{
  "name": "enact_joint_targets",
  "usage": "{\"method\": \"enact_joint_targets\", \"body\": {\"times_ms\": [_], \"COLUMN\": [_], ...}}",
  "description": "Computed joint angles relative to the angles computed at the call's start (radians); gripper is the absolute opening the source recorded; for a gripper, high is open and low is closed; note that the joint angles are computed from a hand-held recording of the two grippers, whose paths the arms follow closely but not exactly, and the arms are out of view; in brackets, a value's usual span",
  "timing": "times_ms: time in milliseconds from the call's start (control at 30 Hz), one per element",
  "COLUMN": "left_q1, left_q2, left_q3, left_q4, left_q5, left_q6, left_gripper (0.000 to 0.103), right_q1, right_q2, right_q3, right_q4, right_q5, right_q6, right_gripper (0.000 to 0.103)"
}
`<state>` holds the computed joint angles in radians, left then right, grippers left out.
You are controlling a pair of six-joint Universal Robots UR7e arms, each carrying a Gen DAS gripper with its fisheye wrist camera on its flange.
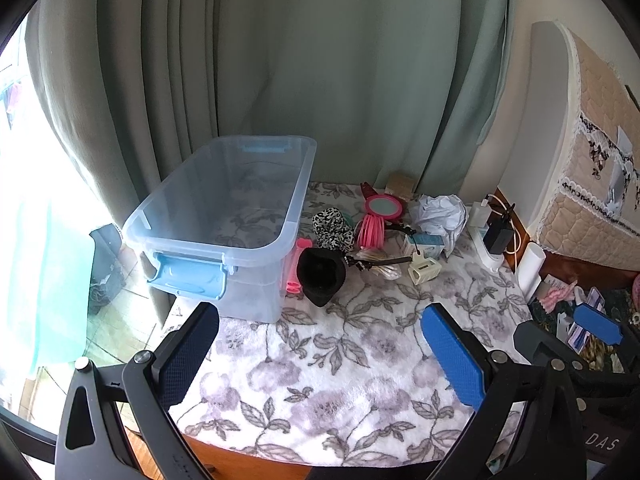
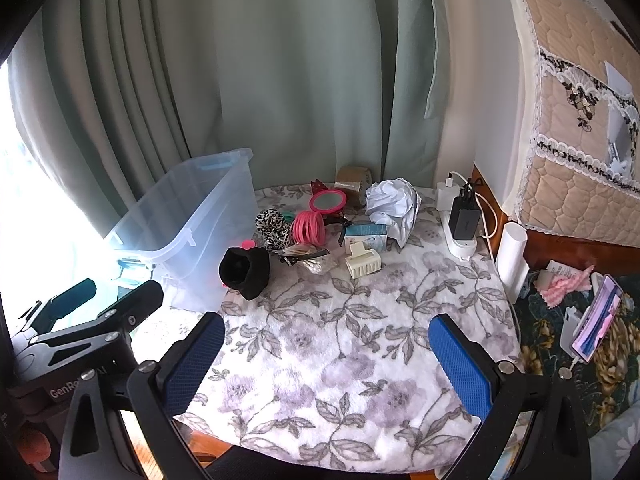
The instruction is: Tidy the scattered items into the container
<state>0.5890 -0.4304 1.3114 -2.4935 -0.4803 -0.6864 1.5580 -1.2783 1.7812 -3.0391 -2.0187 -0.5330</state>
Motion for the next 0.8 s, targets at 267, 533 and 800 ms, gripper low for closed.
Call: {"method": "enact_joint_targets", "body": {"times_ms": [267,533,800], "left_q1": [0.001,0.005,0.025], "left_q2": [0.001,0.010,0.039], "left_q3": [0.003,-0.008,-0.070], "left_q4": [-0.017,-0.012,-0.074], "left_q5": [0.002,0.003,-0.021], "left_q6": [0.008,0.016,0.113], "left_gripper": [0.101,0.101,0.101], "right_q1": [0.000,-0.002,-0.025], "right_q2": [0.003,0.009,0.013], "right_q3": [-0.001,-0.007,-0.044], "right_q4": [0.001,0.010,0.028], "right_q5": [-0.003,-0.005,0.019], "right_q6": [-0.002,0.001,-0.008], "right_gripper": [0.103,0.103,0.103]}}
